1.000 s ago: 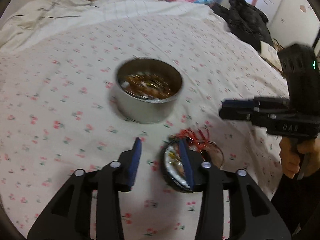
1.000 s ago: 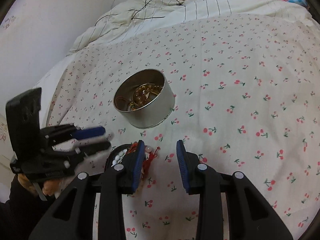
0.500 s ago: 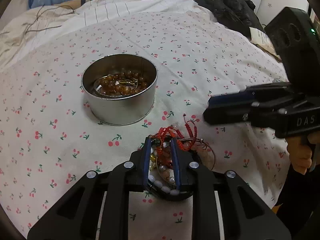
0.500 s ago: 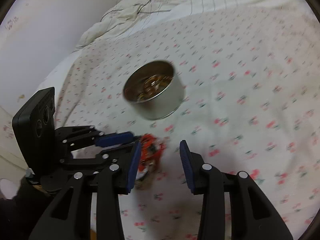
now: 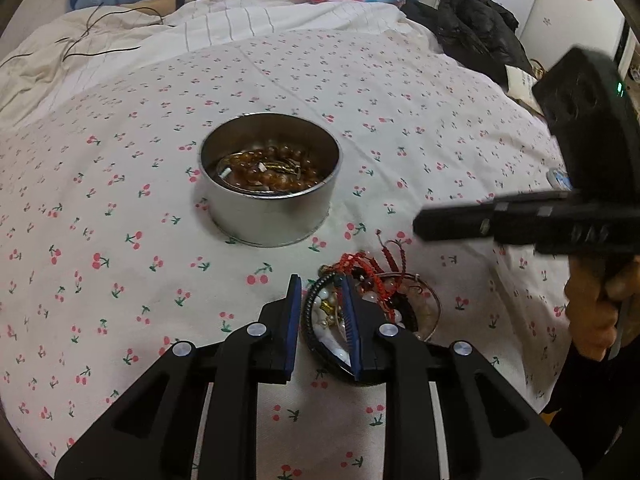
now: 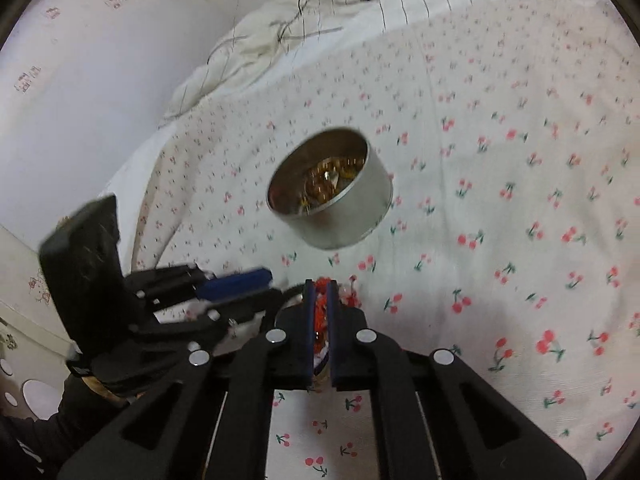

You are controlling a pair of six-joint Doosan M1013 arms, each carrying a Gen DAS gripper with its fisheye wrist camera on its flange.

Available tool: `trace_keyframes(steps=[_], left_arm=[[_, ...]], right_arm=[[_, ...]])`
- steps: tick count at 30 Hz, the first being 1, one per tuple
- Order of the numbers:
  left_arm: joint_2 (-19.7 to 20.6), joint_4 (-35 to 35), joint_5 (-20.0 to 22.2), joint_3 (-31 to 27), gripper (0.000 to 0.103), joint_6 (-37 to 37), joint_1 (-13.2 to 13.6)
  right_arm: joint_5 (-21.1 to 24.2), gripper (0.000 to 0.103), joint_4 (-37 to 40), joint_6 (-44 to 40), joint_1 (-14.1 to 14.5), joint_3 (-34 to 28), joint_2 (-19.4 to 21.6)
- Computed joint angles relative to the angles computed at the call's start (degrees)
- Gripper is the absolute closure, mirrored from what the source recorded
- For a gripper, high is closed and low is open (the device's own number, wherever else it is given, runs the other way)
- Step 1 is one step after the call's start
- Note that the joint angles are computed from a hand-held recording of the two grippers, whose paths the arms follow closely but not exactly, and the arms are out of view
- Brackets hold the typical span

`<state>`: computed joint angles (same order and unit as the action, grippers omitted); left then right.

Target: Organize jewelry

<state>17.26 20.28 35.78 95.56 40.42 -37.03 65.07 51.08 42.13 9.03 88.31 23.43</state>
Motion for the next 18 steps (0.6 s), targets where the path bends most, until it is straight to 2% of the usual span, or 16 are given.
trace_keyframes(steps=[3,5,6,7,8,9,11,12,13,14,15,16,18], left_arm=[[0.3,-0.2,0.5,-0.4,0.083,1.3,-0.3],[0.4,-0.4,0.7,-0.5,0.082,1.8,-0.4],[0.4,-0.5,0.8,-0.5,0.082,1.9,-0.4],[0.5,-0.5,0.9,-0.5,0.082,1.9,-0.3],[0.4,-0.5,1.0,-0.5,0.081,1.8,-0.3],[0.4,-0.5,0.9,-0.4,0.081,1.7,-0.3],[0.3,-0.3,0.9,-0.3,0.08,1.4,-0.3],[0.2,-0.1,1.0,-0.3,0.079,1.3,-0.4],[0.2,-0.1,1.0,-0.3,0.079,1.4,-0.3],[0.2,0.1,1.0,-0.3,0.077,1.2,-0.3],[0.1,0.3,1.0,-0.2,0.076,0.9,-0.3],[0.0,0.3,1.0,-0.1,0.076,0.8,-0.3],[-0.1,0.5,1.0,0.0,0.075,0.7,-0.3]], right_arm=[[0.4,0.099,0.8,-0.2,-0.6,-0.2,-0.2],[3.2,0.099,-0.5,1.3,-0.7,-1.3,0.7],[3.5,0.095,-1.4,2.3,-0.5,-1.5,1.0],[3.5,0.068,-2.3,3.1,-0.2,-1.5,1.2],[2.7,0.05,-3.2,3.8,0.1,-1.3,1.1],[1.8,0.037,-3.6,4.2,0.4,-1.1,1.1],[2.1,0.038,-3.5,4.4,0.7,-1.1,1.4],[2.0,0.044,-3.2,4.4,0.8,-1.1,1.4],[1.9,0.057,-3.4,4.7,1.0,-1.1,1.6],[1.9,0.063,-3.8,5.2,1.2,-1.3,1.9],[1.8,0.074,-4.3,6.0,1.5,-1.4,2.1],[1.9,0.092,-4.8,6.5,1.6,-1.6,2.4],[0.8,0.097,-4.5,6.4,1.4,-0.9,2.1]])
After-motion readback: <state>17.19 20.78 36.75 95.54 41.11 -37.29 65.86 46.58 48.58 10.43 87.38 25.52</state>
